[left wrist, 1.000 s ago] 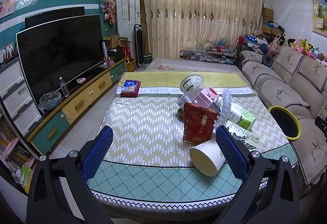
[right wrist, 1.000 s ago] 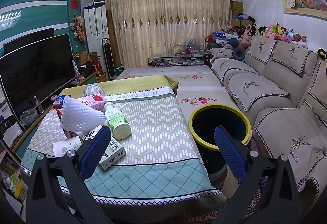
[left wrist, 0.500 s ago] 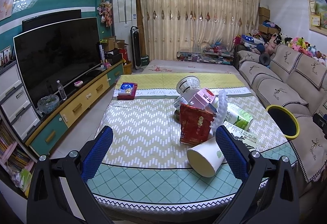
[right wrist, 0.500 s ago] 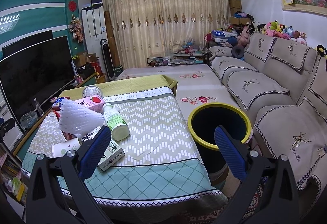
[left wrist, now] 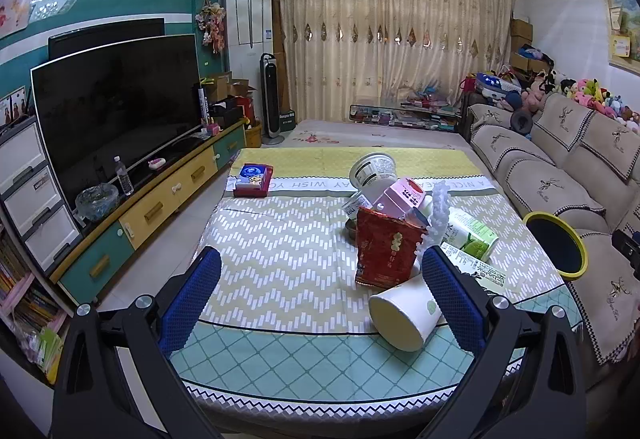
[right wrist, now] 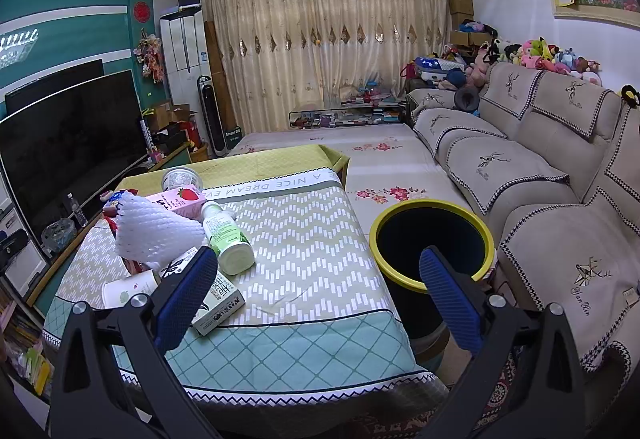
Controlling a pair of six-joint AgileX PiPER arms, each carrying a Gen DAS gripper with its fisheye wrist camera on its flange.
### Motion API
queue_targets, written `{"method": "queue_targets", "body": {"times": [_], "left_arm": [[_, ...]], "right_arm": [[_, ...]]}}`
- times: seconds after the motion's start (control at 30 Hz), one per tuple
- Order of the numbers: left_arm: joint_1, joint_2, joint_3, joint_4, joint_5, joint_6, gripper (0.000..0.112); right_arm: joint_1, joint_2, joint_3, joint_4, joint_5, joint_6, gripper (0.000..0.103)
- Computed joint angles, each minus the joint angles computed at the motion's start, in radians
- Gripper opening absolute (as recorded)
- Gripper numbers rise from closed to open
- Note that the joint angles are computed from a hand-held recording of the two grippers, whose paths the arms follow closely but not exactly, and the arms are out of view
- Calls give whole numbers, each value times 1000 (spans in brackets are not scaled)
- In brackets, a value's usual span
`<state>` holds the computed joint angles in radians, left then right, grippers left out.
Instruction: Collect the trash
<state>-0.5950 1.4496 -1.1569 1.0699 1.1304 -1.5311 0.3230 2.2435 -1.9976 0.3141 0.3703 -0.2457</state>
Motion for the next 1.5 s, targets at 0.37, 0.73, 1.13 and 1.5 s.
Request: {"method": "queue_targets", "body": {"times": [0.37,0.73,1.13,1.5], "left_arm": [[-4,7,-6,3,8,-2,99],[3,16,-16,-6,8,7,99],[22,32,-22,-15,-15,21,99],[38,46,-8,-15,-42,1,99]], "right_arm": [[-1,25,-32,-2,17,9,96],[-6,49,-64,-14,31,24,96],[-11,57,-70,-12,33,28,96],[-4,122,-157,-24,98,37,96]]}}
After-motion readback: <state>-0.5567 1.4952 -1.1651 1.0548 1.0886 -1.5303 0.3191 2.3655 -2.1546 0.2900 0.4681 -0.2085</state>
